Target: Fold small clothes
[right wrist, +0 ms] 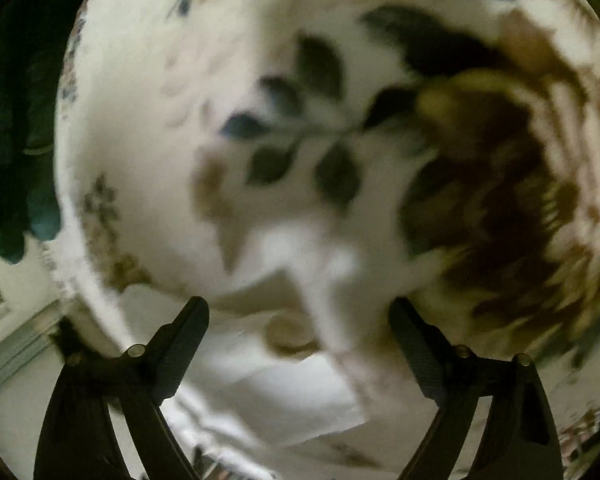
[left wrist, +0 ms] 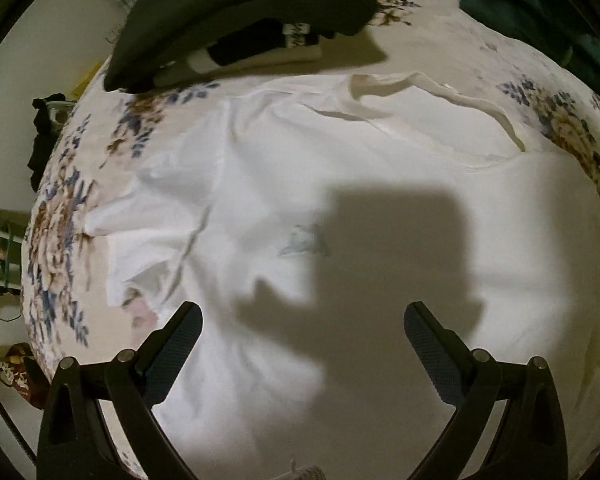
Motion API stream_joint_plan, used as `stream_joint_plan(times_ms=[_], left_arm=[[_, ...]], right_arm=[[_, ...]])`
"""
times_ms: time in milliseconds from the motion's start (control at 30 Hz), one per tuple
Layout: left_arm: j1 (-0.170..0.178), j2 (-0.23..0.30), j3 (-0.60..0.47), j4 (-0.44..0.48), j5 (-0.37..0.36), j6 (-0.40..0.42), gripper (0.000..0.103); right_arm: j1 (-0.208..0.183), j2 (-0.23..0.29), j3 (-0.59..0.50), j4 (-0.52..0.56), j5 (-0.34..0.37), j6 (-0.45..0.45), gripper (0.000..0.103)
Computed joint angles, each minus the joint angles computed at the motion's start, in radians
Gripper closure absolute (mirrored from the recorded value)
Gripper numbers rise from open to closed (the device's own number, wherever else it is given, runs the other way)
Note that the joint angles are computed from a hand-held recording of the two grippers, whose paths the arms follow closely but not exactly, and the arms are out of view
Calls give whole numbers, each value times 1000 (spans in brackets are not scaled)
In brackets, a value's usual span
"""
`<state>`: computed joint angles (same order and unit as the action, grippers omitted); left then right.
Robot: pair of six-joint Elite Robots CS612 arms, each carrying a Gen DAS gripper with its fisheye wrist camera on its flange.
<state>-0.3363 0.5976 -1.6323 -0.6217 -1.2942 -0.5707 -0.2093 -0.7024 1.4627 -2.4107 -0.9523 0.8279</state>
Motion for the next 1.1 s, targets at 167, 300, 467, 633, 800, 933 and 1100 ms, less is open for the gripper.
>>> stream_joint_plan(times_ms=[167, 300, 467, 633, 800, 933, 1100], left_arm=[[-10, -10, 25, -19, 5, 26, 0], [-11, -13, 30, -31, 10, 32, 0], [-9, -13, 29, -35, 15, 21, 0], [-10, -13, 29, -23, 9, 13, 0], [-11, -9, 22, -14, -2, 10, 0], [-13, -4, 16, 7, -2, 2, 0], [-18, -1, 3, 32, 3, 4, 0]], right_arm=[[6, 44, -35, 4, 35, 43, 30], [26, 22, -36, -64, -31, -25, 94], [63, -17, -31, -226, -223, -214, 96], [82, 5, -141, 107, -368, -295, 71], [35, -36, 31, -158, -109, -33, 41], [41, -35, 113, -289, -26, 91, 38], [64, -8, 164, -440, -52, 208, 98]])
